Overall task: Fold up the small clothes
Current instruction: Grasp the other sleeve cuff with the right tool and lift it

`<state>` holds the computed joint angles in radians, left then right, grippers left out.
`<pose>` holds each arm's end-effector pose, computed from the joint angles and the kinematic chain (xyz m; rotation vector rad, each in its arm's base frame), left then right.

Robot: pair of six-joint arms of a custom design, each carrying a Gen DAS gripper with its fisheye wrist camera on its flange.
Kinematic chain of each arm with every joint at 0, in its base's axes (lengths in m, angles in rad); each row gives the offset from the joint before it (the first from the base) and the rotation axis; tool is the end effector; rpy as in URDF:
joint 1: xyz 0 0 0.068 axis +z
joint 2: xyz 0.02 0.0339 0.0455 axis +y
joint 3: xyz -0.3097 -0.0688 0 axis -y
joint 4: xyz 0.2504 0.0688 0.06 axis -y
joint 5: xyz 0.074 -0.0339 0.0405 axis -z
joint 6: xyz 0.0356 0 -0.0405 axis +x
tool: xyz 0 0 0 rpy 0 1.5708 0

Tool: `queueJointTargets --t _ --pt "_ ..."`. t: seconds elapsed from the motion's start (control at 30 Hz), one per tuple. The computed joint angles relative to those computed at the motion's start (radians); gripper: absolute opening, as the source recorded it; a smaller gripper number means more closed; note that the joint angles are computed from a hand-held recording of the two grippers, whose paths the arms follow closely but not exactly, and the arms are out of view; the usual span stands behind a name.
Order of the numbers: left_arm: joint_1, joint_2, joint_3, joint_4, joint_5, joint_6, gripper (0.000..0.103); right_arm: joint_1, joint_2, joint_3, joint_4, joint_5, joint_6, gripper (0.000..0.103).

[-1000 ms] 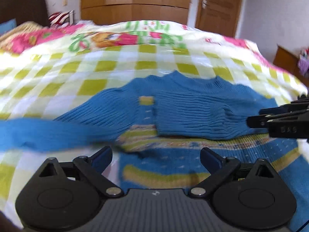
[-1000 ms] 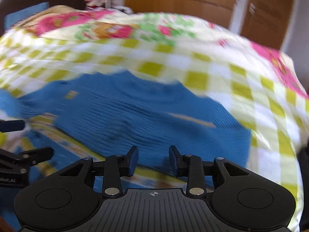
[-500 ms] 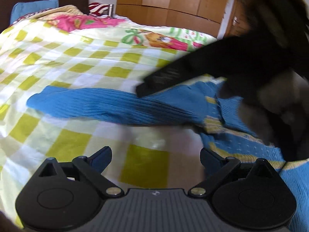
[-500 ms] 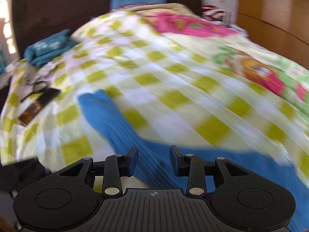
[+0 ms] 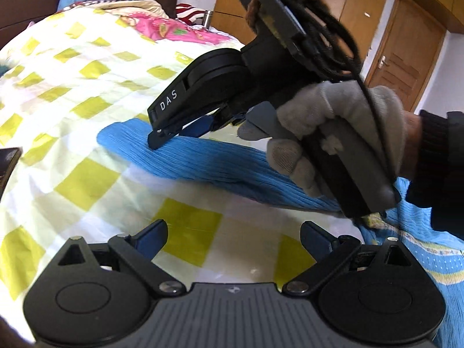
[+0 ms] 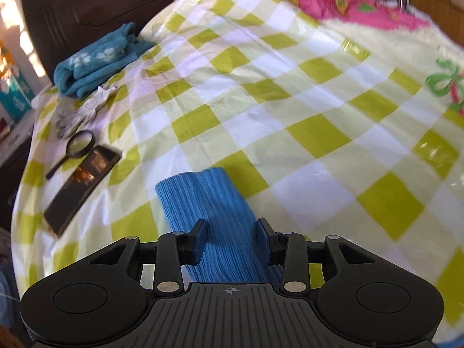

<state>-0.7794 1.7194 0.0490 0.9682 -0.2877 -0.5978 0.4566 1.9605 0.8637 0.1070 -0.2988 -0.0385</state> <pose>0.1374 -0.1216 0.0948 0.0539 2.2713 -0.4146 0.3227 0.1702 0.1143 -0.7456 2.4757 0.5406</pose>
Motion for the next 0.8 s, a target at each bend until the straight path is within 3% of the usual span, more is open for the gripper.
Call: queueJointTargets --t 0.2,0.47,0.5,0.53,0.57,0.8 --pt "-0.015 -0.004 -0.023 0.019 -0.027 0.003 0.103 -0.043 0.055 0.084 -0.059 -0.138 0.081 0.038" --pt "0.016 0.04 -0.009 0.07 -0.005 0.026 0.103 -0.047 0.06 0.071 -0.018 -0.091 0.098 0.037" --pt "0.008 0.017 -0.003 0.042 -0.011 0.021 0.103 -0.043 0.062 0.071 -0.015 -0.094 0.1 0.032" --pt "0.006 0.019 0.003 0.038 -0.013 0.021 0.103 -0.037 0.064 0.073 -0.018 -0.095 0.105 0.018" --pt "0.003 0.024 0.01 0.034 -0.018 0.018 0.103 -0.031 0.063 0.074 -0.02 -0.092 0.115 0.013" --pt "-0.011 -0.036 0.014 -0.041 -0.041 -0.002 0.103 -0.031 -0.139 -0.098 0.127 -0.063 0.194 0.007"
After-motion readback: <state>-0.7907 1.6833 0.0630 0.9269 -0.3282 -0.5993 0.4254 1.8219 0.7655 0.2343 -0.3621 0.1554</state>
